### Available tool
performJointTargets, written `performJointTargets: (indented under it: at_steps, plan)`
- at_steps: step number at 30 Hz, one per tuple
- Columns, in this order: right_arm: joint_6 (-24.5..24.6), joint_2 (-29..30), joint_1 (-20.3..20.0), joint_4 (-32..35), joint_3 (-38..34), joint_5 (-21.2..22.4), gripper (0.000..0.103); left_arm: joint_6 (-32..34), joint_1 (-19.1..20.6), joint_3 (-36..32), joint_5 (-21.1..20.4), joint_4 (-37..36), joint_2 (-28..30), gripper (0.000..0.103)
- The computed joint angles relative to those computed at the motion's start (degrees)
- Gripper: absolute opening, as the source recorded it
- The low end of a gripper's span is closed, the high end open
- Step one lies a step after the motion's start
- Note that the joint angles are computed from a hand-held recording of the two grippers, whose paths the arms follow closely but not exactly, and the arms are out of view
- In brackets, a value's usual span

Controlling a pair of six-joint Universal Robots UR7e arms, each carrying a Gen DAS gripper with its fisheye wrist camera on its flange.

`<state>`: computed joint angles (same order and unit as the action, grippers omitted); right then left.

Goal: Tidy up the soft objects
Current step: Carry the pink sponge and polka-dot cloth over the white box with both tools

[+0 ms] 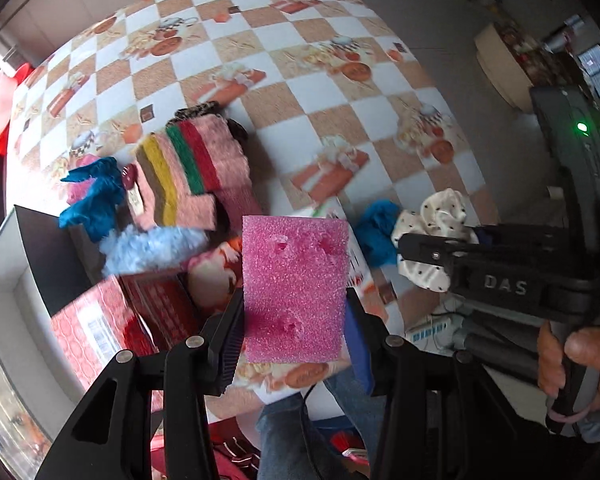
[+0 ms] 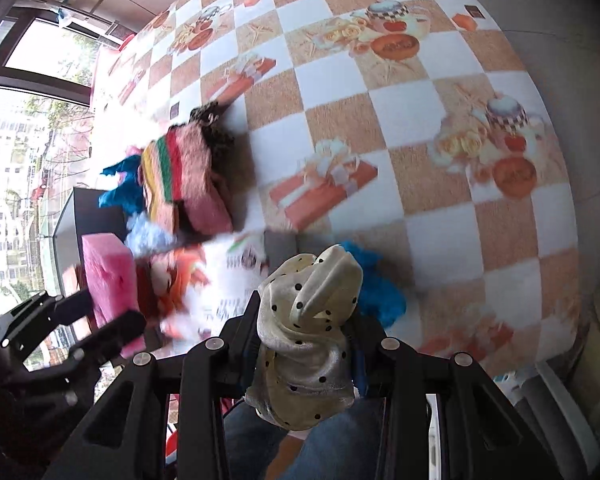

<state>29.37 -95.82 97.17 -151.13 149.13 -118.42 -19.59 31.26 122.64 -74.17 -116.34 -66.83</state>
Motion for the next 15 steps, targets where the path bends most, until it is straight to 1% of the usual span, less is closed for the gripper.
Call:
performJointTargets:
  at_steps: [1,3,4,6,8,11,15]
  plan:
    - [1.46,0.57,1.1,-0.46,0.53,-0.42,0.039,1.19,-0.05,0.93,-1.0,0.01,-1.21,0.049]
    - [5.99,2.77,3.69,-1.45,1.53,-1.53,0.039,3.68,-0.26,2.77,-3.06,0.69,-4.02,0.05]
    - [8.94,3.7,4.92,-1.82,2.09,-1.48,0.039,4.76,-0.63,3.85,-3.43,0.84,-5.62,0.05]
    - [12.34,5.5,6.99,-3.73,3.0,-0.45,0.038,6.26,-1.53,6.26,-3.39,1.01,-9.27,0.05]
    - [15.87,8.48,10.58,-3.69,2.67,-0.98,0.038,7.2,-1.75,8.19,-3.74,1.43,-12.82,0.05]
    - [19.89,12.46,14.81,-4.05,1.77,-0.99,0.038,8.18,-1.72,10.25,-2.97,3.14,-18.52,0.05]
    - [22.47,17.69,19.39,-4.45,-0.5,-1.27,0.039,8.09,-0.96,12.13,-1.49,5.67,-26.31,0.05]
